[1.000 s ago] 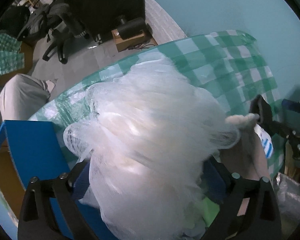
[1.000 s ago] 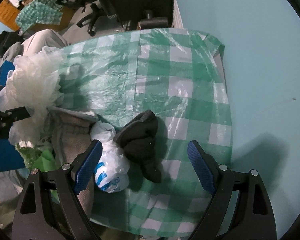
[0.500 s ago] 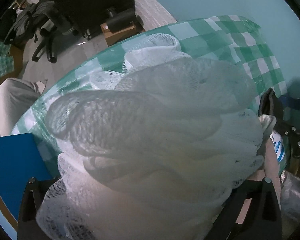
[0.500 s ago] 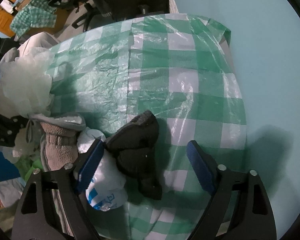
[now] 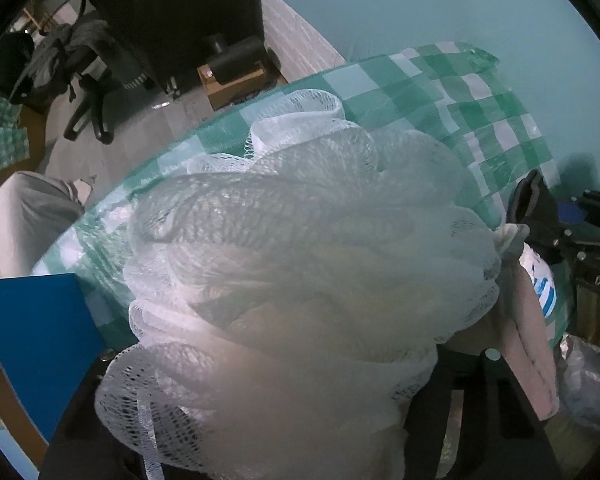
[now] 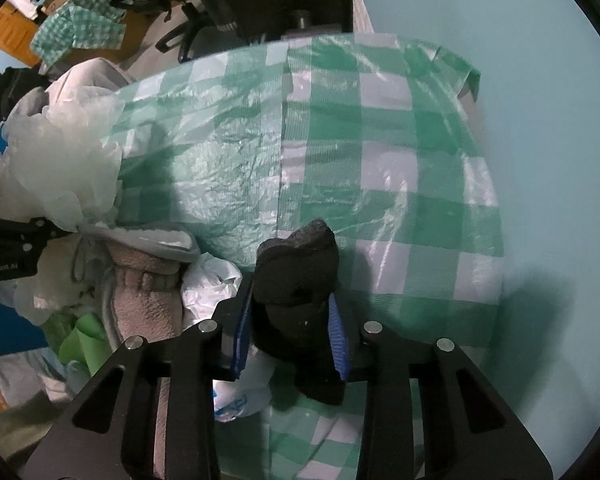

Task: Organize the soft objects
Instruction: 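Close the left gripper on the puffball while the right gripper grasps the black sock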

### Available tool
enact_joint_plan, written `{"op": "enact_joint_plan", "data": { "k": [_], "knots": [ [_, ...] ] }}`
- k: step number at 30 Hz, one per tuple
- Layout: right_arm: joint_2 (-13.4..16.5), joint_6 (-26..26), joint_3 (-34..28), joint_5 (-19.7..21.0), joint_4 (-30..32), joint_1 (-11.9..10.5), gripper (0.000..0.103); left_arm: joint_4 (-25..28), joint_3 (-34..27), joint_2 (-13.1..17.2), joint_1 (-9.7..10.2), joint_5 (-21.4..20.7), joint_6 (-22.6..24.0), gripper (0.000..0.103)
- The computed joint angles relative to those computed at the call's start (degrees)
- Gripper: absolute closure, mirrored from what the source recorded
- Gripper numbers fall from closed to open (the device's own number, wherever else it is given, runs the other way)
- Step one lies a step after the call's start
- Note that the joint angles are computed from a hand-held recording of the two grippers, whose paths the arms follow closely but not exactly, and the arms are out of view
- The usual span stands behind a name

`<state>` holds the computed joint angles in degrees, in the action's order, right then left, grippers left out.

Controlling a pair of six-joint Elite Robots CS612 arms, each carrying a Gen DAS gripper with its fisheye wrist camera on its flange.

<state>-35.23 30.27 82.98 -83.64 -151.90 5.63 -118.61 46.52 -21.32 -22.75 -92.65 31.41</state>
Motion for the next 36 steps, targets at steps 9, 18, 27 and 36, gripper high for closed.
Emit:
{"op": "enact_joint_plan", "data": {
  "k": [9,18,27,36],
  "knots": [
    [-1.7,-0.5,0.4,-3.4,-0.4,0.6,0.071,-5.0,2.9,-2.3,0.73,-2.4,-1.8,0.039],
    [-1.2,-0.2,-2.3,-4.8,-0.7,1.3,0.071,-8.5,4.9,-4.6,1.57,-5.7,-3.2,0.039],
    [-2.6,-1.4,-2.2,-5.2,-1.3,2.1,0.071,-12.9,8.6,-7.4,2.72,-7.6,-3.9,0.039],
    [-3.3,-3.6,-3.7,-5.0,-1.5,3.0,0.071,-14.5,10.3,-9.2,3.93,-9.1,-5.2,0.039]
  ]
}}
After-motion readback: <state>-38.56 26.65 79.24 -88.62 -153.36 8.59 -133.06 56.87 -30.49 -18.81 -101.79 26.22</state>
